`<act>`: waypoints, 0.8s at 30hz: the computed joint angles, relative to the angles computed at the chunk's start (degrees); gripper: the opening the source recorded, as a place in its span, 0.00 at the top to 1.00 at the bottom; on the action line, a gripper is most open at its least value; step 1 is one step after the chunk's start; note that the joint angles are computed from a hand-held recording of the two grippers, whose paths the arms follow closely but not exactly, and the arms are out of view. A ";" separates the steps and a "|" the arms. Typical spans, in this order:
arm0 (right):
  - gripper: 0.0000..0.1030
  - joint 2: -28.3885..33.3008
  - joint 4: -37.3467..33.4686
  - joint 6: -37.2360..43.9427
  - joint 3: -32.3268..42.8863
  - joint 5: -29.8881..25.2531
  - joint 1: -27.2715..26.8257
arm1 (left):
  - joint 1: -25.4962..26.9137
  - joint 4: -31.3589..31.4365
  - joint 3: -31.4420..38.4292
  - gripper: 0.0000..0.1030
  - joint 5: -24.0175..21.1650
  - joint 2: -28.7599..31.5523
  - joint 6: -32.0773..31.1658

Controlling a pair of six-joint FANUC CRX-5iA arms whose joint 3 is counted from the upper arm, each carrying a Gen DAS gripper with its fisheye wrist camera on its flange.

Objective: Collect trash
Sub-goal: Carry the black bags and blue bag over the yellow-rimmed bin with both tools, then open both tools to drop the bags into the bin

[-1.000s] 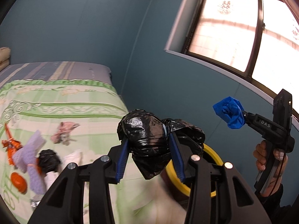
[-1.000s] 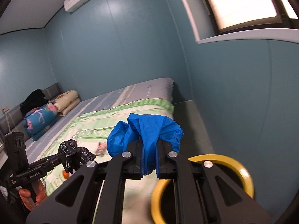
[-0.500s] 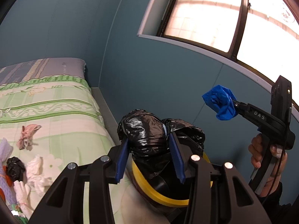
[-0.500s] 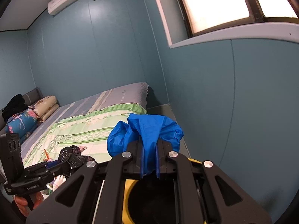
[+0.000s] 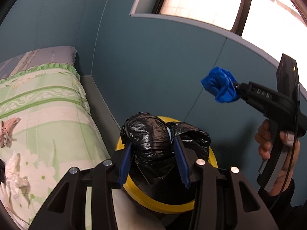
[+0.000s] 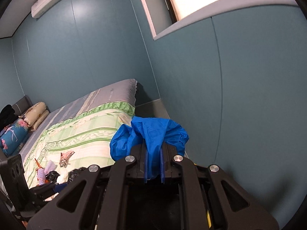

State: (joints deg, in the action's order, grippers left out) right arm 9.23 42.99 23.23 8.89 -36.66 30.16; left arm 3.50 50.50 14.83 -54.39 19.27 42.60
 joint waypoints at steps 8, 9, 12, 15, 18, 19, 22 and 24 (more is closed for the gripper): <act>0.89 0.31 1.37 -2.73 -0.24 -0.96 -0.06 | -1.50 -2.25 0.19 0.48 0.98 0.87 1.88; 0.86 0.44 1.80 -3.16 -0.13 -1.18 -0.05 | -1.55 -1.69 -0.40 0.43 1.53 0.70 1.08; 0.64 -0.33 3.61 -5.37 -1.73 -0.92 -0.21 | -1.68 -1.85 -1.35 0.29 2.78 0.19 1.26; 0.62 -0.67 7.33 -8.34 -2.99 -1.61 -0.10 | -1.42 -1.61 -1.93 0.28 3.63 -0.09 1.49; 0.62 -1.06 7.06 -8.61 -3.24 -1.42 -0.03 | -0.66 -0.92 -1.88 0.27 3.41 -0.26 1.91; 0.62 -1.15 6.92 -8.61 -3.26 -1.41 -0.05 | -0.33 -0.72 -2.01 0.27 3.57 -0.45 1.81; 0.62 -1.53 7.36 -9.02 -3.63 -0.81 -0.05 | 0.73 0.06 -2.54 0.26 4.61 -1.31 1.38; 0.61 -1.89 7.79 -9.22 -3.94 0.00 0.16 | 1.60 0.53 -2.65 0.24 5.17 -1.74 1.52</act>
State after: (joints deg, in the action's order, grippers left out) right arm 7.34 50.78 14.01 4.95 -36.66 30.32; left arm 5.10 51.03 12.18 -49.23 17.53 44.12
